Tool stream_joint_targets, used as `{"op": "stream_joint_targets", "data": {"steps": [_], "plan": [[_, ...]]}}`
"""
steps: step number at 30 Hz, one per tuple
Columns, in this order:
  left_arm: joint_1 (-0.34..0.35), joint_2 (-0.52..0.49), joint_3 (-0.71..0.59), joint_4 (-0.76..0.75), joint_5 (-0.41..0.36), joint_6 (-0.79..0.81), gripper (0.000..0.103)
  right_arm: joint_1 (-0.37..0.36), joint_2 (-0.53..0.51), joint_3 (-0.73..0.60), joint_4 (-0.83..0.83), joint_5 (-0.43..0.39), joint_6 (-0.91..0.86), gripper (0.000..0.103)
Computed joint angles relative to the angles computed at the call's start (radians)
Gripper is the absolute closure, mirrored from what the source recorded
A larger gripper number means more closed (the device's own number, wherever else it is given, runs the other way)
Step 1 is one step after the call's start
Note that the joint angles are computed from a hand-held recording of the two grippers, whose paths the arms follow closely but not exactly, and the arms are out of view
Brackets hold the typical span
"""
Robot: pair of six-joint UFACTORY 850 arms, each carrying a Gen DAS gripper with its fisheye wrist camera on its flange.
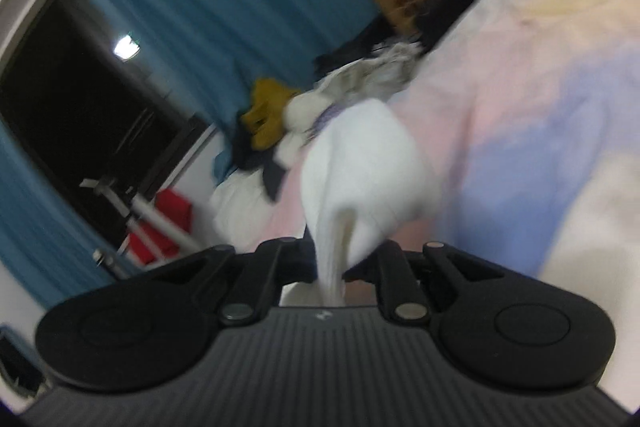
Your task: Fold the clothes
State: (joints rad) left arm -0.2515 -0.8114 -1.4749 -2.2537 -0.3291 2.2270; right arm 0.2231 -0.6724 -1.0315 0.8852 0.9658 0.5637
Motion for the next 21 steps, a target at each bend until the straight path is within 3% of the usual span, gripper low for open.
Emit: {"op": "stream_joint_targets", "data": {"steps": [4,6,11,15,17,18,19,21], "plan": [[0.004,-0.002,-0.011,0.053,-0.001,-0.052,0.031,-0.045,-0.047,0.019,-0.036,-0.180,0.083,0.092],[0.008,0.001,-0.012,0.061,-0.004,-0.061,0.031,-0.039,-0.070,0.038,-0.087,-0.135,0.173,0.093],[0.022,0.007,-0.021,0.138,-0.021,-0.162,0.031,-0.011,-0.041,0.041,-0.004,-0.152,0.028,0.082],[0.041,0.016,-0.031,0.194,-0.042,-0.242,0.030,0.028,0.009,0.069,0.107,-0.176,-0.044,0.058],[0.052,0.021,-0.035,0.218,-0.047,-0.275,0.029,0.050,0.048,0.079,0.181,-0.198,-0.134,0.041],[0.059,0.023,-0.035,0.230,-0.050,-0.297,0.029,0.068,0.062,0.074,0.253,-0.214,-0.217,0.025],[0.066,0.025,-0.036,0.243,-0.053,-0.321,0.029,0.085,0.076,0.067,0.331,-0.226,-0.307,0.021],[0.083,0.029,-0.038,0.283,-0.063,-0.385,0.029,0.125,0.107,0.077,0.404,-0.230,-0.421,0.022]]}}
